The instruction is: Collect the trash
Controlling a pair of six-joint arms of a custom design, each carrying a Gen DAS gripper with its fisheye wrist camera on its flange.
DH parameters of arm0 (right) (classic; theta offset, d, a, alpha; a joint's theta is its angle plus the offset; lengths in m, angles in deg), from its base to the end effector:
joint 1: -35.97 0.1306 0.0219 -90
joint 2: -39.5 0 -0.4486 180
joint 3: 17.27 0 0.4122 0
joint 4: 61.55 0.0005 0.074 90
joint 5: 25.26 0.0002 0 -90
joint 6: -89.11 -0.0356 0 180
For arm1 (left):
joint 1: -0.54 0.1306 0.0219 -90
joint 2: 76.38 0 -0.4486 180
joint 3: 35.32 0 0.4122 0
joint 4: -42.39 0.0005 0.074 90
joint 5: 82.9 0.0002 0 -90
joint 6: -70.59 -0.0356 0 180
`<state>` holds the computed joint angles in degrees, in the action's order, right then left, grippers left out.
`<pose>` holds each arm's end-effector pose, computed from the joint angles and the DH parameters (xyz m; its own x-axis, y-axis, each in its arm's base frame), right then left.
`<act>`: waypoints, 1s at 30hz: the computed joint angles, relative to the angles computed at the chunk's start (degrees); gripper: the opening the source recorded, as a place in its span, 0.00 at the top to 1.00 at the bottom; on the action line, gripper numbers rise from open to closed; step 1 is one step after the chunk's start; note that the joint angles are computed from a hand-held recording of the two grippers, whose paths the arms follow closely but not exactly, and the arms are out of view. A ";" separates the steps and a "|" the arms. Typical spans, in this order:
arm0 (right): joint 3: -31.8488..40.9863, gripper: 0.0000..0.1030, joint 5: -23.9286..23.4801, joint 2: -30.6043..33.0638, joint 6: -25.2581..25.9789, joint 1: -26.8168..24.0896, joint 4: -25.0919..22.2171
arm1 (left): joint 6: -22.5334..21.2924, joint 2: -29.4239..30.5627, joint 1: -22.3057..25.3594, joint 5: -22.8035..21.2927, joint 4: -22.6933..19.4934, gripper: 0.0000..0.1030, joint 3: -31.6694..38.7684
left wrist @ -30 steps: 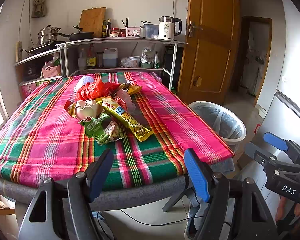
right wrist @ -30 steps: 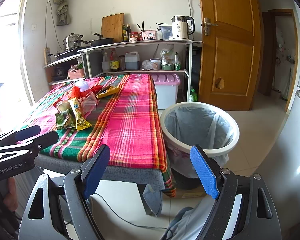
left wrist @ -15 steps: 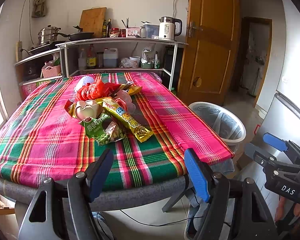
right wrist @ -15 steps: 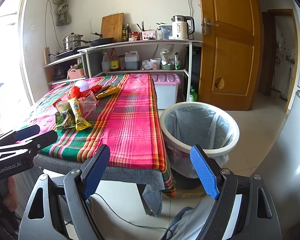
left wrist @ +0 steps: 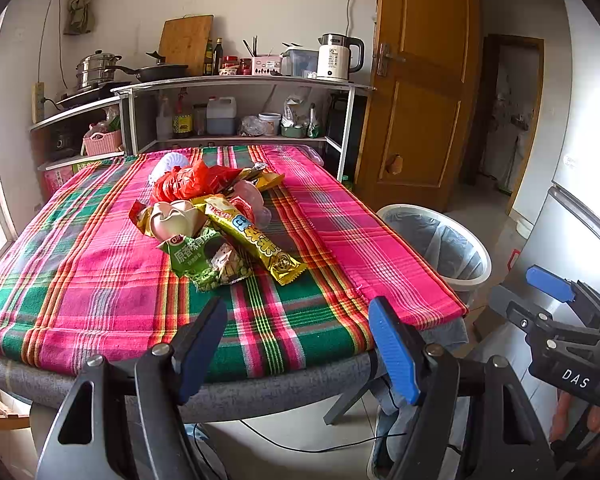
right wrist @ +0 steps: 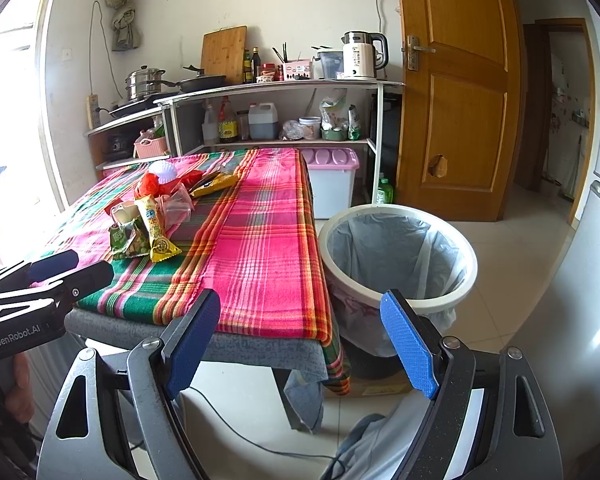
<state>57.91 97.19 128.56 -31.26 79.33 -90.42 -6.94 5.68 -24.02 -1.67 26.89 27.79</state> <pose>0.3704 0.3228 0.4095 -0.5739 0.0449 -0.8177 -0.0032 0.9984 0.0570 0.4020 -0.1783 0.3791 -0.5664 0.0242 -0.8238 0.1783 0.9795 -0.0938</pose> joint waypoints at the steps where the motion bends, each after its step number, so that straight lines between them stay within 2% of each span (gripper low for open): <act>1: 0.00 0.20 0.00 0.00 0.00 0.00 0.00 | 0.00 0.00 0.00 0.00 0.00 0.27 0.00; 30: 0.19 0.20 -0.55 0.40 0.07 -0.09 -0.01 | 0.06 0.16 0.25 0.47 -0.61 0.27 0.51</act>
<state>58.10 96.64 128.96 -31.19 79.24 -90.43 -6.89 5.83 -23.77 -1.20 26.28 28.29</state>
